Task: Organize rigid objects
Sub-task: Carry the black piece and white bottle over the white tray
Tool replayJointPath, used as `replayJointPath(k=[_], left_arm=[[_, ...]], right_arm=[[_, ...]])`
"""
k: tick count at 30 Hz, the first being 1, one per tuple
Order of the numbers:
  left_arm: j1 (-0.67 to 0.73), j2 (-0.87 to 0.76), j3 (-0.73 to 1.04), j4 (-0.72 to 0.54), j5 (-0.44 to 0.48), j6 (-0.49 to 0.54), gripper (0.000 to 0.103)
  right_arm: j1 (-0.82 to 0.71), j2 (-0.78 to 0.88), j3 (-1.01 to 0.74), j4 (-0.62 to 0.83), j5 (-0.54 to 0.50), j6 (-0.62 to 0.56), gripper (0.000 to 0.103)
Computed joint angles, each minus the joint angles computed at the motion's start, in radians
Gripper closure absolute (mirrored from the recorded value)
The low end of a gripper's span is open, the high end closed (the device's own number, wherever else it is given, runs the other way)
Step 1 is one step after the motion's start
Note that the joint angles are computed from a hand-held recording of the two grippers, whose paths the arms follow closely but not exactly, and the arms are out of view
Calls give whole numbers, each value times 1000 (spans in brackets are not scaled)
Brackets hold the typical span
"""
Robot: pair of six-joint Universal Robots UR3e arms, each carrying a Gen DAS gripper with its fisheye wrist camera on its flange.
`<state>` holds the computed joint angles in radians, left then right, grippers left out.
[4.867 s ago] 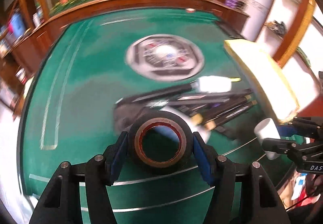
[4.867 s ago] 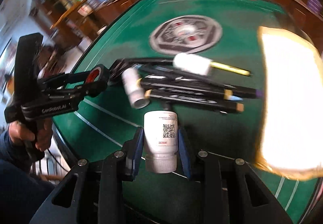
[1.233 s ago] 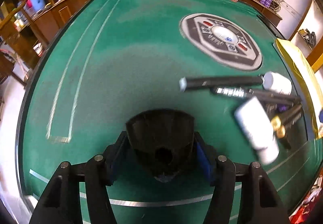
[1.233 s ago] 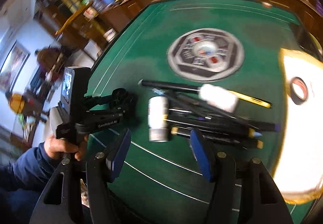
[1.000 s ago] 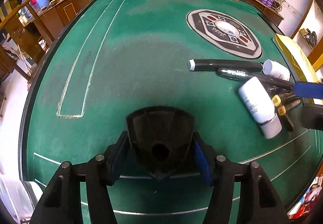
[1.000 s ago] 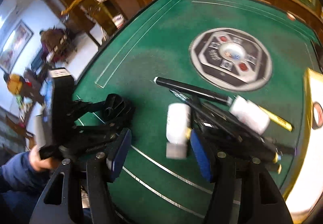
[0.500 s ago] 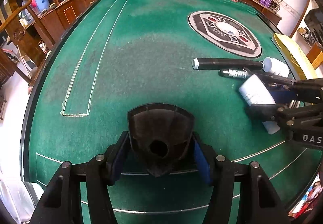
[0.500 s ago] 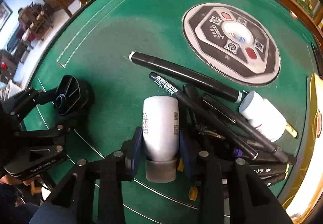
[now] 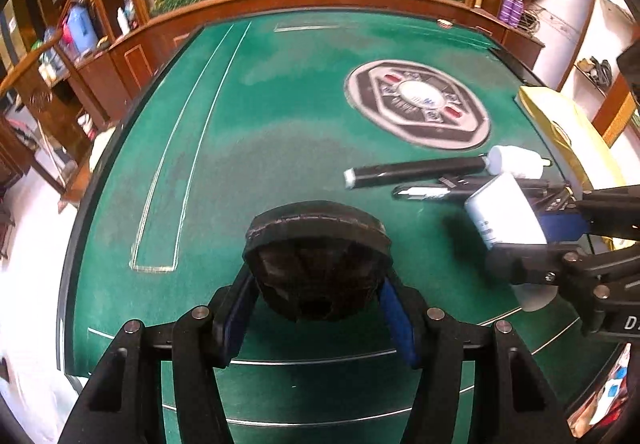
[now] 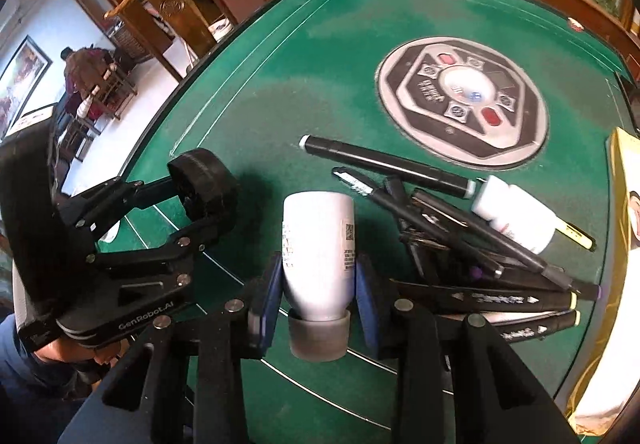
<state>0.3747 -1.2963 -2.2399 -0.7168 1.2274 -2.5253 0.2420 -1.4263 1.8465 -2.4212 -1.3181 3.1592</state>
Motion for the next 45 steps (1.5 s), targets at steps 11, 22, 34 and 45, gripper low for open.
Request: replayJointPath(k=[11, 22, 34, 45], left_arm=[[-137, 27, 45, 14, 40, -67, 40], [-315, -19, 136, 29, 107, -163, 40], [-559, -167, 338, 16, 143, -309, 41], [-866, -432, 635, -44, 172, -410, 41]], right_arm=[[-105, -164, 119, 11, 39, -30, 70], [-290, -373, 251, 81, 121, -108, 70], [-746, -743, 383, 425, 265, -362, 70], [-1286, -936, 402, 821, 323, -691, 70]])
